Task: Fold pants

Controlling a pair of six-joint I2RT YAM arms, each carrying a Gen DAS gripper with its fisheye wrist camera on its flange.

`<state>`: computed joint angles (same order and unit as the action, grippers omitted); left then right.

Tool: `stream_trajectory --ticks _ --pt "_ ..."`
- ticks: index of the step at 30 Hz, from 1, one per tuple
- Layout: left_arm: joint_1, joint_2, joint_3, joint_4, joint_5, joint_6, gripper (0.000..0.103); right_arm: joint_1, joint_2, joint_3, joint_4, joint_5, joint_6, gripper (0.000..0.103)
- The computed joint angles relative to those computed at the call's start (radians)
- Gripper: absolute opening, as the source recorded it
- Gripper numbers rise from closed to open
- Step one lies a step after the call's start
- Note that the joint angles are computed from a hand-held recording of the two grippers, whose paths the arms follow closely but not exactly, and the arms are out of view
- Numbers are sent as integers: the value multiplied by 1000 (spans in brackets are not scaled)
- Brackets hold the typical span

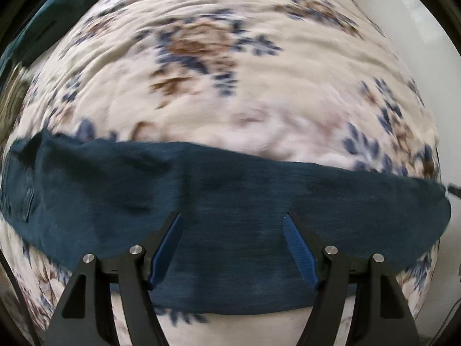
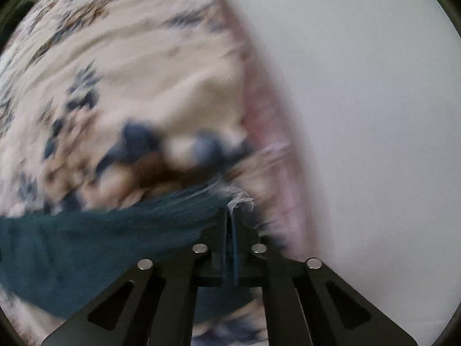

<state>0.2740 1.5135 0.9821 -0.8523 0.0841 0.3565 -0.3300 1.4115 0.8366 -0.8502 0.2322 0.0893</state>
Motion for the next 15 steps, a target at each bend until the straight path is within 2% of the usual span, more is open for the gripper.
stream_trajectory --ticks 1,3,5,7,9,10,11,12,13,15 --pt "40 18 15 -2 10 2 71 -47 22 5 11 12 -7 1" --pt "103 50 50 -23 21 8 71 -180 121 41 -22 -134 45 1" --pt "182 79 107 -58 45 27 71 -209 175 69 -76 -279 90 2" --pt "242 90 167 -84 67 49 71 -93 122 98 -133 -229 150 3" --pt "300 108 237 -117 93 73 71 62 10 127 -165 -204 213 8" --pt "330 120 275 -131 100 86 71 154 -37 152 -173 -219 259 27" --pt "358 142 325 -150 108 97 71 261 -54 190 -181 -234 316 62" --pt "391 178 391 -179 119 117 71 354 -36 236 -186 -250 363 78" --pt "410 215 448 -197 117 134 71 443 4 292 -172 -284 402 87" --pt "438 313 576 -224 62 178 73 618 154 442 -150 -362 474 87"
